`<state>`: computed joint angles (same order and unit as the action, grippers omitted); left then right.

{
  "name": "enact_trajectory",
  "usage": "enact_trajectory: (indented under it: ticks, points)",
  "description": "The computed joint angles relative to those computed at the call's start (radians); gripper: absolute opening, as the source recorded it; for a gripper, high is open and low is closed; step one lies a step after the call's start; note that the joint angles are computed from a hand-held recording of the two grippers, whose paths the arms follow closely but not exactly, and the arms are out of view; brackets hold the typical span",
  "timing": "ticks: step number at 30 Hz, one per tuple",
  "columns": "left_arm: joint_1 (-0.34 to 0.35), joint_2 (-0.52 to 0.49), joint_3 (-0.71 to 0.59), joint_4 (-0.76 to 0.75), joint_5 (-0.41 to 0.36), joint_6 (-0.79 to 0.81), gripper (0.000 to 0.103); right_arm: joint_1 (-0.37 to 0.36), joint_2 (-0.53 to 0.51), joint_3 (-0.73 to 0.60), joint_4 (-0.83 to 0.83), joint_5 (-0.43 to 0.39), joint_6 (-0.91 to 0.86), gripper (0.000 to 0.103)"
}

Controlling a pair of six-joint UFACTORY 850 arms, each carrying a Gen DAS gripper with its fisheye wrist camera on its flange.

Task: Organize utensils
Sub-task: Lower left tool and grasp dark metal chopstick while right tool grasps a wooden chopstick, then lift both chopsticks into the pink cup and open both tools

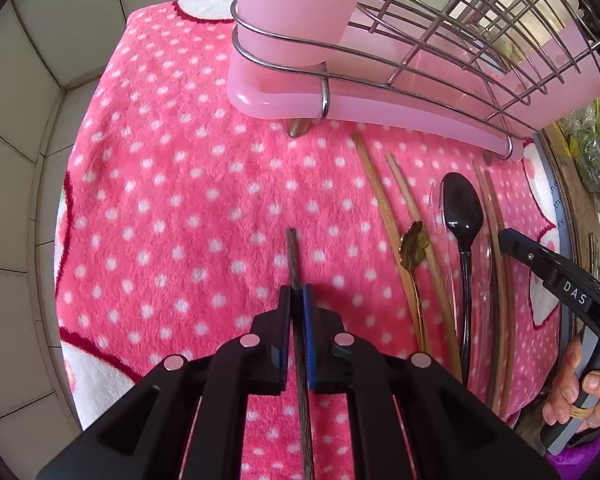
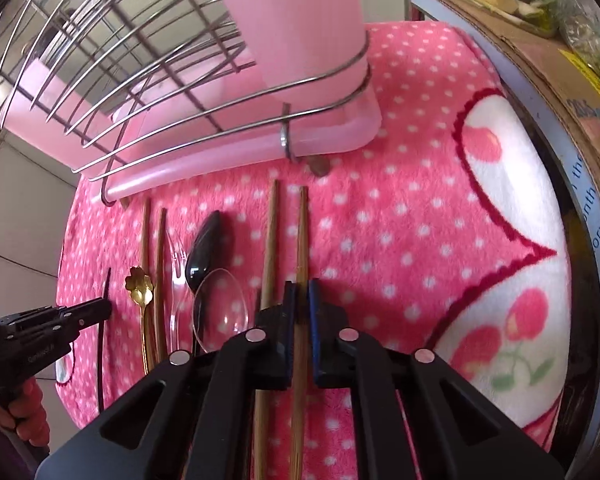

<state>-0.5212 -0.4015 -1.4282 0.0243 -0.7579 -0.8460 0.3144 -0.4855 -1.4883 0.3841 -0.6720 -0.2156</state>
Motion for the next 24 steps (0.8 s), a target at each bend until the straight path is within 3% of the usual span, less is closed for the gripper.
enact_trajectory:
  ticks: [5, 11, 16, 18, 20, 21, 24]
  points:
    - [0.017, -0.005, -0.007, -0.041, -0.021, 0.048, 0.006, -0.038, 0.039, 0.047, -0.018, 0.006, 0.038, 0.006]
    - [0.011, -0.03, -0.044, -0.026, -0.087, 0.06, 0.006, -0.059, 0.019, 0.02, -0.001, -0.073, -0.004, 0.01]
    - [0.018, -0.05, -0.076, -0.046, -0.127, 0.09, 0.006, -0.063, -0.024, -0.041, 0.032, -0.147, -0.029, 0.031]
    - [0.021, -0.058, -0.087, -0.052, -0.141, 0.098, 0.006, -0.063, -0.023, -0.043, 0.017, -0.146, -0.028, 0.031]
    - [0.022, -0.062, -0.091, -0.054, -0.143, 0.098, 0.006, -0.065, -0.009, -0.025, 0.011, -0.123, -0.039, 0.023]
    - [0.021, -0.056, -0.084, -0.051, -0.139, 0.097, 0.006, -0.047, -0.008, -0.016, -0.016, -0.093, -0.005, 0.008]
    - [0.013, -0.045, -0.069, -0.024, -0.115, 0.079, 0.005, -0.08, 0.012, 0.024, 0.078, -0.079, -0.06, 0.006]
